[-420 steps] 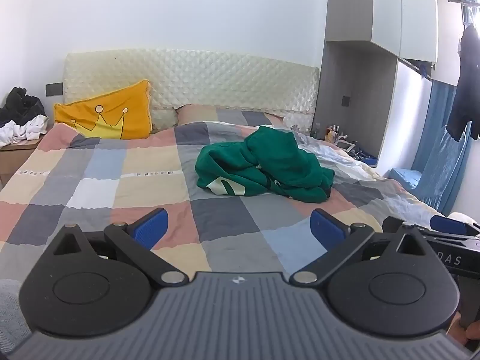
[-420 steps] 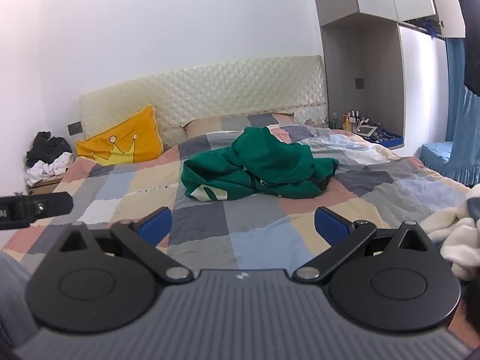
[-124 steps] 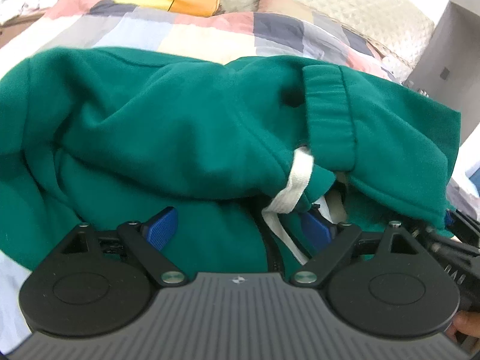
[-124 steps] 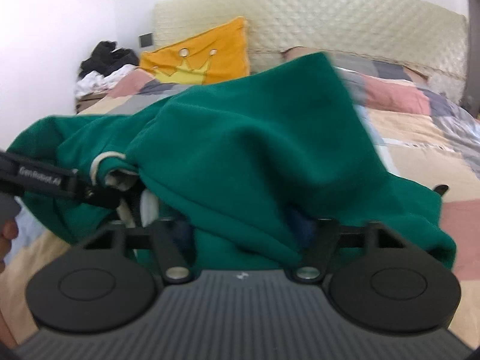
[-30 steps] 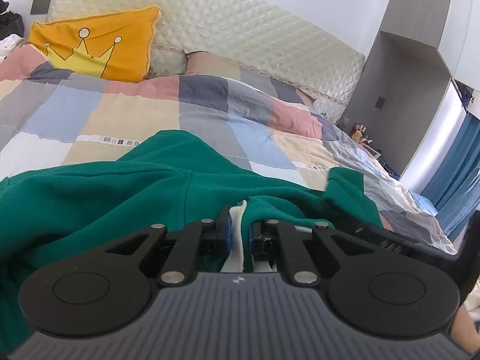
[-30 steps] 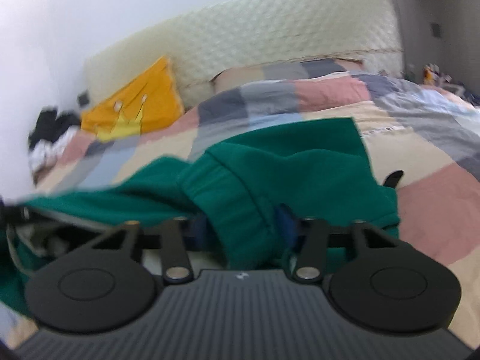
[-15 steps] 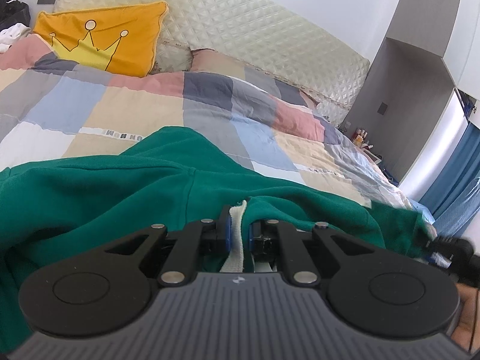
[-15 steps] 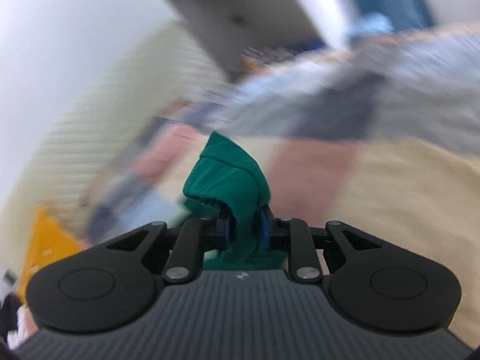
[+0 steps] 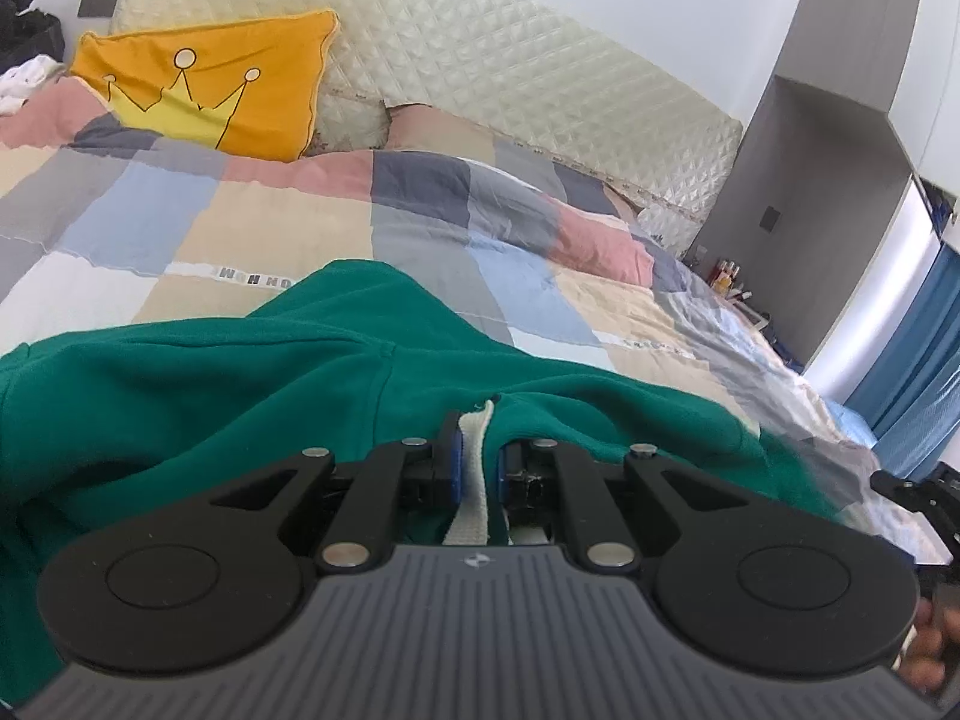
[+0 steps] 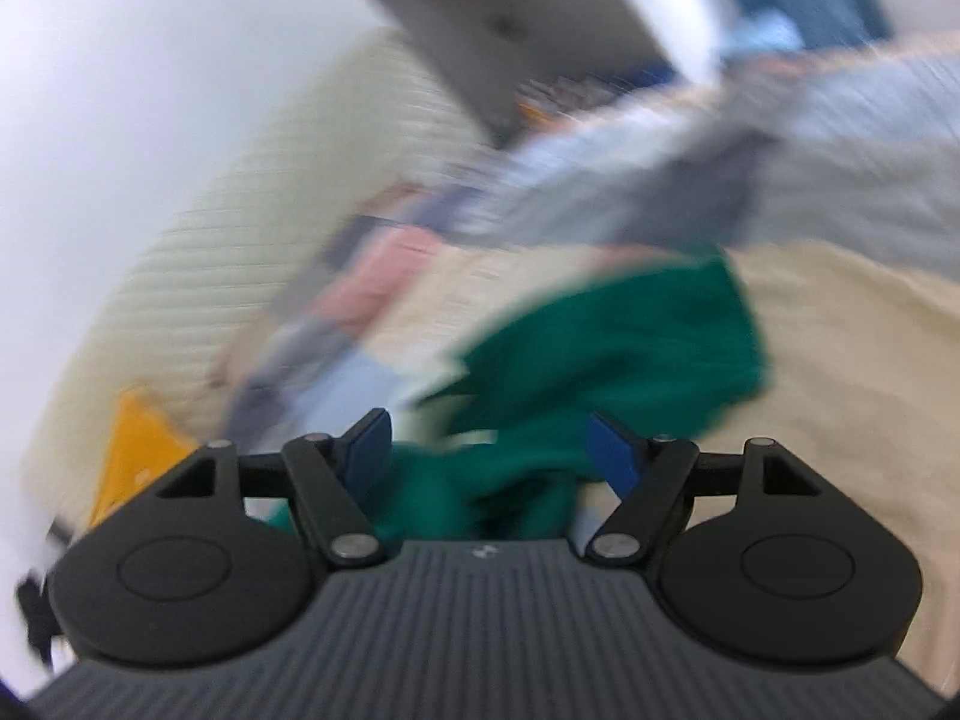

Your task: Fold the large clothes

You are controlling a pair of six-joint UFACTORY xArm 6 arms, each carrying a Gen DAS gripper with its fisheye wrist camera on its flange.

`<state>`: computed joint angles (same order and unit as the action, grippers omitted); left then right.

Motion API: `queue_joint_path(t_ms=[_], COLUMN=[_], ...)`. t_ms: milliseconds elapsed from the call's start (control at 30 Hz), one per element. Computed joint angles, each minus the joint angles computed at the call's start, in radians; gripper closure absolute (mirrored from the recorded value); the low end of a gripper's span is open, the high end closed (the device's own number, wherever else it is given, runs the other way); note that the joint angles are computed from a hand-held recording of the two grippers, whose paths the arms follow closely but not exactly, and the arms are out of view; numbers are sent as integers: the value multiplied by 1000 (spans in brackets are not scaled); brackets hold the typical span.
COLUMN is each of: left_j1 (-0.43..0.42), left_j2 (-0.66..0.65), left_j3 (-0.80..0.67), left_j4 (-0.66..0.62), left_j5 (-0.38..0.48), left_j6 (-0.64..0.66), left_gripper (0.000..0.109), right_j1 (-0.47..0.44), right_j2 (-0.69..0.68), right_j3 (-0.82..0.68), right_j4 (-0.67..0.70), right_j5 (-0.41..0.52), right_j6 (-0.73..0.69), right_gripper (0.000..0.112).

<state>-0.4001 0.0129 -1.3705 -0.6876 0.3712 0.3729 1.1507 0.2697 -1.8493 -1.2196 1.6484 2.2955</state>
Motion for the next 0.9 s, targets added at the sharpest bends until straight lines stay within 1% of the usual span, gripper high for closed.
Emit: queue_joint_path(t_ms=[33, 67, 133, 200, 267, 300, 333, 400, 433, 500, 533, 567, 600, 667, 700, 800, 833, 867, 900], left_j1=[2, 5, 11, 15, 18, 20, 21, 23, 24, 25, 25, 27, 32, 38, 42, 54, 56, 58, 58], left_j2=[-1, -2, -4, -7, -9, -12, -16, -22, -25, -36, -41, -46, -49, -58, -63, -76, -80, -85, -87], left_j3=[-1, -2, -3, -3, -6, -6, -3, -3, -4, 0, 1, -1, -7, -7, -6, -2, 4, 9, 13], left_j4=[-9, -21, -38, -44, -45, -46, -52, -67, -81, -146, -170, -187, -217, -262, -278, -298, -296, -292, -284], left_j5=[3, 7, 13, 17, 26, 28, 26, 28, 28, 17, 16, 21, 32, 42, 49, 75, 75, 72, 69], left_j6=[-2, -1, -1, -7, -11, -10, -8, -3, 5, 50, 70, 82, 102, 129, 139, 142, 140, 138, 135], left_gripper=[97, 97, 97, 97, 97, 97, 97, 98, 98, 98, 98, 98, 98, 98, 98, 98, 98, 98, 98], right_j1=[9, 9, -5, -31, -63, -80, -94, -133, -153, -158, -178, -190, -189, -190, -191, -230, -239, -241, -242], right_j2=[29, 40, 36, 29, 33, 41, 52, 71, 70, 65, 56, 52, 53, 70, 78, 99, 114, 131, 144], right_j3=[-41, -50, -37, -17, 2, 6, 0, -3, 11, 34, 57, 69, 70, 54, 50, 62, 46, 22, -1], right_j4=[-26, -58, -88, -83, -64, -47, -18, 69, 106, 112, 116, 128, 141, 216, 226, 193, 187, 165, 146], right_j5=[-6, -54, -179, -328, -479, -554, -608, -733, -785, -846, -911, -956, -962, -940, -944, -1041, -1050, -1040, -1024], right_j6=[-36, -57, -71, -70, -37, -48, -72, -105, -105, -59, -47, -39, -36, -86, -81, 19, 30, 38, 30], right_gripper=[38, 38, 38, 38, 38, 38, 38, 38, 38, 38, 38, 38, 38, 38, 39, 38, 39, 41, 51])
